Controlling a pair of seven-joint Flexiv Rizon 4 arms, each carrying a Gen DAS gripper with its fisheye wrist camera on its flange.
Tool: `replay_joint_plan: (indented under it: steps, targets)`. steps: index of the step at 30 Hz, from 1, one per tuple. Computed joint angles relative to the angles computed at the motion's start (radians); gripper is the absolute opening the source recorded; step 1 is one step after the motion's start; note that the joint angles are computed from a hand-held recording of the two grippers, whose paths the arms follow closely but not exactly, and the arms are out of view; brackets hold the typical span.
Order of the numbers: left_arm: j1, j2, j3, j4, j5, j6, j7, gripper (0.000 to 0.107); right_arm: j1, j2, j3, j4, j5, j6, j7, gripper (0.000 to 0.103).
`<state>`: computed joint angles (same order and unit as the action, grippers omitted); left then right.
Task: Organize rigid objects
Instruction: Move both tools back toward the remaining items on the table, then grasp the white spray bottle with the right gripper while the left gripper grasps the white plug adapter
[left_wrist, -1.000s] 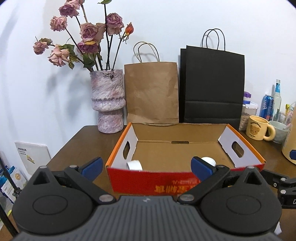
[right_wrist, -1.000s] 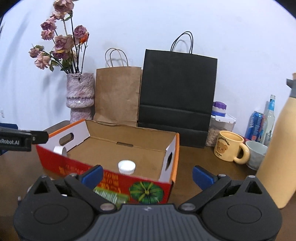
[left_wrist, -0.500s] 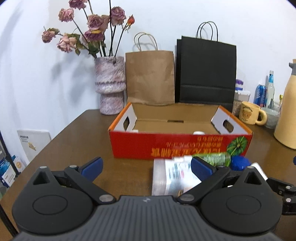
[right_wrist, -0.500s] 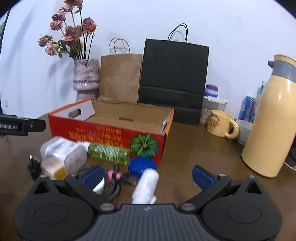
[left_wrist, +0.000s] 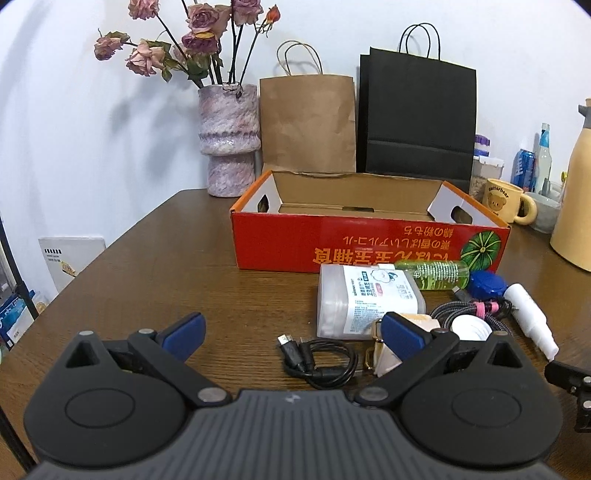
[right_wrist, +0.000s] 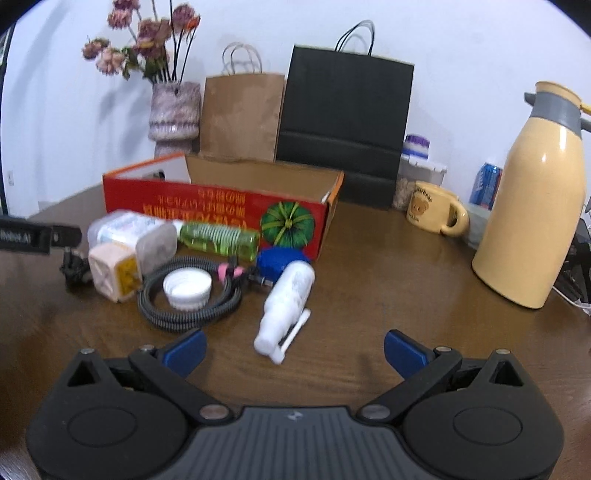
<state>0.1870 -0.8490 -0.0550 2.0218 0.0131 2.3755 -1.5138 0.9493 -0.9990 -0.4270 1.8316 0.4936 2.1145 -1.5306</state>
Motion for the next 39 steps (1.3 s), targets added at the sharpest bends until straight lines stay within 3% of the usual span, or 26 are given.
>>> replay_joint_plan:
  steps: [8,11,17,23,25,32,39]
  targets:
    - [0.013,-0.001,-0.008,-0.003,0.018,-0.004,-0.010,0.103,-0.012,-0.010,-0.029,-0.047,-0.030,-0.104,0.058,0.102]
    - [0.017,-0.001,-0.011,-0.004,0.026,-0.005,-0.014,0.103,-0.027,-0.012,-0.040,-0.071,-0.089,-0.182,0.100,0.097]
    - [0.013,-0.001,-0.009,-0.005,0.021,-0.012,-0.016,0.103,-0.049,-0.054,-0.069,-0.142,-0.159,-0.217,0.204,0.089]
    - [0.016,-0.002,-0.012,-0.009,0.022,-0.026,-0.019,0.103,-0.161,-0.029,0.040,-0.147,-0.281,-0.163,0.258,0.057]
    - [0.012,-0.002,-0.009,-0.010,0.016,-0.028,-0.017,0.103,-0.184,-0.022,0.070,-0.138,-0.314,-0.135,0.246,0.034]
    - [0.016,-0.003,-0.011,-0.009,0.019,-0.025,-0.022,0.103,-0.182,-0.016,0.073,-0.120,-0.278,-0.107,0.253,0.034]
    - [0.011,-0.009,-0.010,-0.013,0.024,-0.012,-0.017,0.103,-0.127,-0.029,0.032,-0.097,-0.186,-0.037,0.213,0.033]
